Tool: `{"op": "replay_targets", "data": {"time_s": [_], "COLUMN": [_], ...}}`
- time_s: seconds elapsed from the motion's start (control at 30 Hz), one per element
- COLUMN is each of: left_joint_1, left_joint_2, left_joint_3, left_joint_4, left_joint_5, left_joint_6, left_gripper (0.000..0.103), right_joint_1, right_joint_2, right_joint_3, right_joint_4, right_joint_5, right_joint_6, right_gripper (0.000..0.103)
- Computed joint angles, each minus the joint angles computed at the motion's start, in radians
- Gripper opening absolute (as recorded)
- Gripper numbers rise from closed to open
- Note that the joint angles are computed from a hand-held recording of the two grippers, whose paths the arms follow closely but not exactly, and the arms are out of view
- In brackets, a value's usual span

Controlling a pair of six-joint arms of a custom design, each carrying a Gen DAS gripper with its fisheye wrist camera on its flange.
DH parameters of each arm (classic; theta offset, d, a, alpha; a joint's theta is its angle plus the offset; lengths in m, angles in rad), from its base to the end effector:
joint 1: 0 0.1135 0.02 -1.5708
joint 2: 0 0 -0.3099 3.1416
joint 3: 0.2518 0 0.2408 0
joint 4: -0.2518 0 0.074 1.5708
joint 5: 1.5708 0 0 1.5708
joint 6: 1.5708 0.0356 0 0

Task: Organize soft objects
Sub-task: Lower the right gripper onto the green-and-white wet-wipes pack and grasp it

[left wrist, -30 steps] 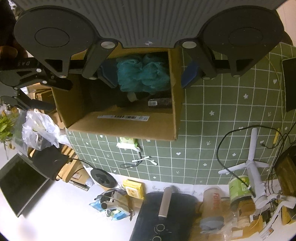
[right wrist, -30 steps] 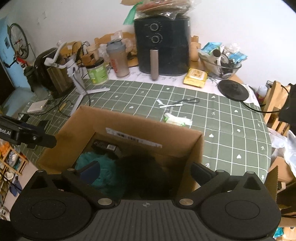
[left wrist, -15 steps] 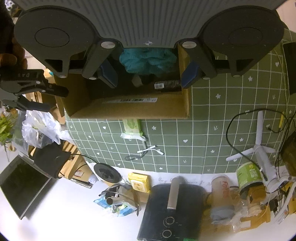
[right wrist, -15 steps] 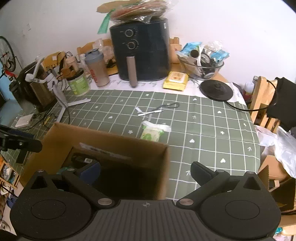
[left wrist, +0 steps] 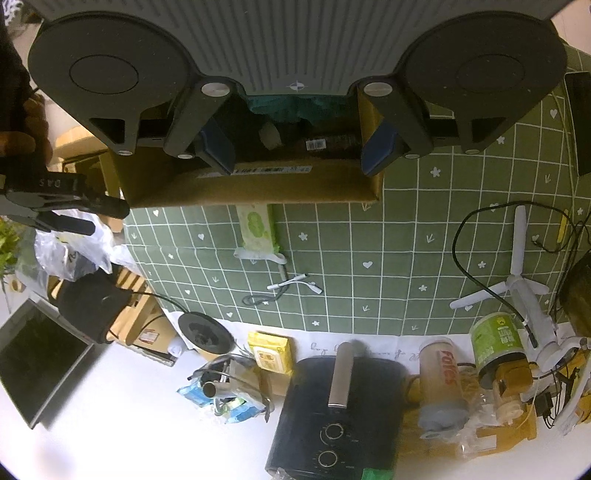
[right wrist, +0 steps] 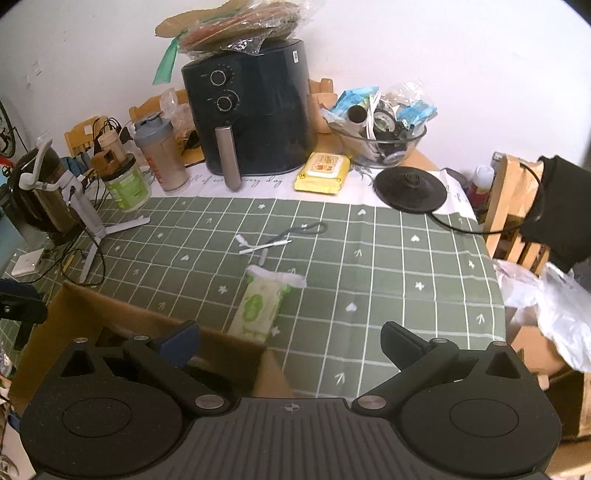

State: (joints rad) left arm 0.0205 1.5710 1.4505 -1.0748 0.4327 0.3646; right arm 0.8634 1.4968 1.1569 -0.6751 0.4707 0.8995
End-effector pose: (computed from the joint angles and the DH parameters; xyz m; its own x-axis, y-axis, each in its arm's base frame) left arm 0.2980 -0.0088 0.3560 -0.8208 0.3070 -0.4817 0.4579 0.8577 -0.2337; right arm 0.2025 0.2120 0.3116 -0.7520 0.1943 -0.6298 0.1076 0.9789 0.1735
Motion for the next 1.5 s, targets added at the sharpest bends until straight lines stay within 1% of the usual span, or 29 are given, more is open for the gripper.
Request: {"op": "replay_targets", "data": {"time_s": [0.4, 0.57, 0.67, 0.83, 0.93, 1.07, 1.1, 1.17, 1.2, 1.27, 1.33, 1.4, 1.5], "left_joint_1": [-0.002, 0.001, 0.003, 0.01, 0.018, 0.035, 0.04, 0.048, 0.053, 0.061, 0.073, 0.083, 0.099], "left_joint_2": [0.024, 0.027, 0.027, 0.024, 0.022, 0.016, 0.018, 0.014, 0.012, 0.008, 0.003, -0.001, -0.003], "left_joint_3": [0.009, 0.007, 0.003, -0.007, -0.013, -0.018, -0.018, -0.022, -0.024, -0.028, -0.032, -0.036, -0.042], "left_joint_4": [0.021, 0.023, 0.025, 0.028, 0.03, 0.03, 0.031, 0.032, 0.032, 0.033, 0.033, 0.033, 0.032], "left_joint_5": [-0.027, -0.033, -0.037, -0.042, -0.046, -0.05, -0.052, -0.056, -0.058, -0.061, -0.063, -0.068, -0.074], "left_joint_6": [-0.055, -0.074, -0.083, -0.096, -0.103, -0.11, -0.112, -0.118, -0.12, -0.124, -0.125, -0.129, -0.136], "left_gripper": [0.075, 0.075, 0.075, 0.075, 0.075, 0.075, 0.075, 0.075, 0.075, 0.075, 0.075, 0.075, 0.075], "right_joint_1": [-0.163, -0.23, -0.266, -0.322, -0.367, -0.414, -0.421, -0.438, -0.438, -0.438, -0.433, -0.428, -0.408], "right_joint_2": [0.083, 0.131, 0.174, 0.281, 0.354, 0.461, 0.485, 0.555, 0.583, 0.651, 0.71, 0.771, 0.827], "right_joint_3": [0.005, 0.023, 0.054, 0.159, 0.23, 0.321, 0.343, 0.405, 0.431, 0.493, 0.548, 0.611, 0.678], "right_joint_4": [0.132, 0.18, 0.185, 0.119, 0.07, 0.022, 0.013, -0.018, -0.03, -0.067, -0.101, -0.143, -0.182], "right_joint_5": [-0.085, -0.16, -0.217, -0.363, -0.502, -0.657, -0.685, -0.759, -0.777, -0.802, -0.809, -0.815, -0.788], "right_joint_6": [-0.246, -0.329, -0.383, -0.496, -0.562, -0.647, -0.658, -0.684, -0.688, -0.713, -0.731, -0.743, -0.768], "right_gripper": [0.103, 0.103, 0.103, 0.103, 0.103, 0.102, 0.101, 0.095, 0.091, 0.089, 0.082, 0.078, 0.077]}}
